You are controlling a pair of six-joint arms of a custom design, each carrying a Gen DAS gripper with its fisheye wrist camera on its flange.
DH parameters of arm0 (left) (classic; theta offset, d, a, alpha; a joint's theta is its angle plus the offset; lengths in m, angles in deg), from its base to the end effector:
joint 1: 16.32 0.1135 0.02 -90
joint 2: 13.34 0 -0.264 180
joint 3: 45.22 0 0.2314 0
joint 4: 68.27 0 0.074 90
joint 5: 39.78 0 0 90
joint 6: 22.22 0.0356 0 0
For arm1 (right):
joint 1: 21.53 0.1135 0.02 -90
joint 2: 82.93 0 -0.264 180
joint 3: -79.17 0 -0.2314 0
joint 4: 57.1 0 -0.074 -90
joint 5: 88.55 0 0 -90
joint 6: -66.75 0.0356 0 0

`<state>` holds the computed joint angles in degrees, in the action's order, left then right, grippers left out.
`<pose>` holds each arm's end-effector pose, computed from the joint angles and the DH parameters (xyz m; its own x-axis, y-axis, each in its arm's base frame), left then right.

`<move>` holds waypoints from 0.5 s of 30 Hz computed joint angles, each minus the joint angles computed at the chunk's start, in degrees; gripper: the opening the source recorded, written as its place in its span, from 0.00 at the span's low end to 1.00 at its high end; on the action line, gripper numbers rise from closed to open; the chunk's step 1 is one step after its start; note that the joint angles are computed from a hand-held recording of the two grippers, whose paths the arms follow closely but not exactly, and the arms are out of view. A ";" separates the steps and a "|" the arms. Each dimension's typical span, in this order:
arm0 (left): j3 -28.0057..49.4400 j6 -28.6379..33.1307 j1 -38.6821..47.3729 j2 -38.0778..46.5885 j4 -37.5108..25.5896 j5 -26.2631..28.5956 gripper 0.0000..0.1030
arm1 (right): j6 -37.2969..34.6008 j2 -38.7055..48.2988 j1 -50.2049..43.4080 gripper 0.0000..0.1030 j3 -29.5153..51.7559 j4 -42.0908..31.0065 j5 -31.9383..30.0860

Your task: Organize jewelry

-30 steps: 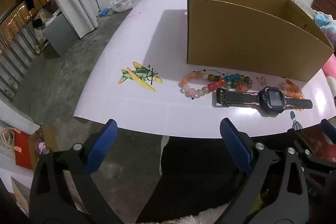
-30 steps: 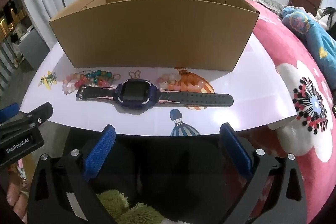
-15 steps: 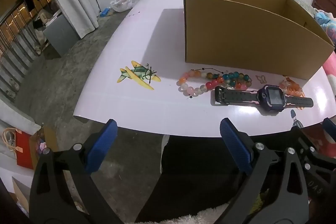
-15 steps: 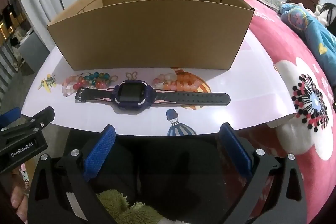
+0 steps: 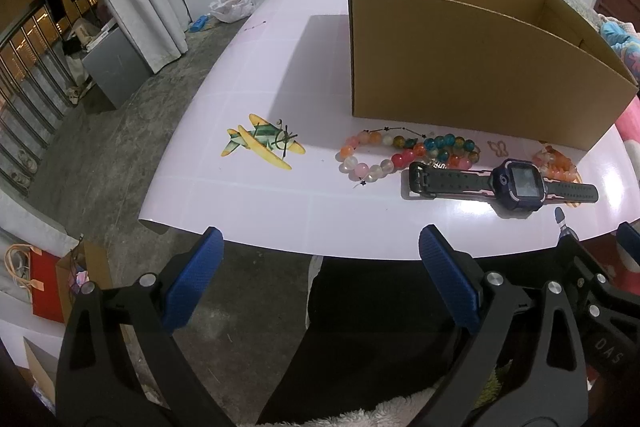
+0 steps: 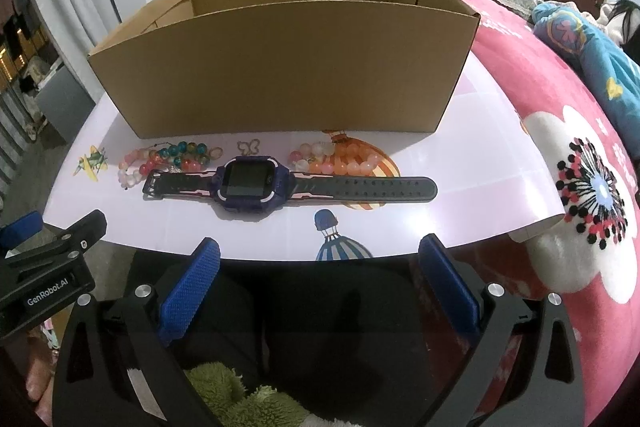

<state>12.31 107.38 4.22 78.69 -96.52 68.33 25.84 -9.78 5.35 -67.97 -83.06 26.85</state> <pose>0.2562 0.0842 0.1504 -0.7691 0.3588 -0.5289 0.3764 0.9231 0.0789 0.1521 0.0600 0.1194 -0.7269 0.3969 -0.5605 0.4504 0.8916 0.0473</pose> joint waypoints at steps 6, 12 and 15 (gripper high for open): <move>-0.23 0.70 0.78 -0.05 0.05 0.35 0.92 | 0.12 -0.18 0.09 0.94 -0.06 -0.14 0.05; -0.48 1.18 1.43 -0.49 0.01 0.65 0.92 | 0.13 -0.19 0.11 0.94 0.07 -0.24 0.00; -0.58 1.35 1.55 -0.59 0.14 0.56 0.92 | 0.31 -0.24 0.27 0.94 0.08 -0.34 0.17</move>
<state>11.73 108.72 5.77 78.10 -96.38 68.89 26.15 -10.02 5.62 -67.90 -83.41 27.02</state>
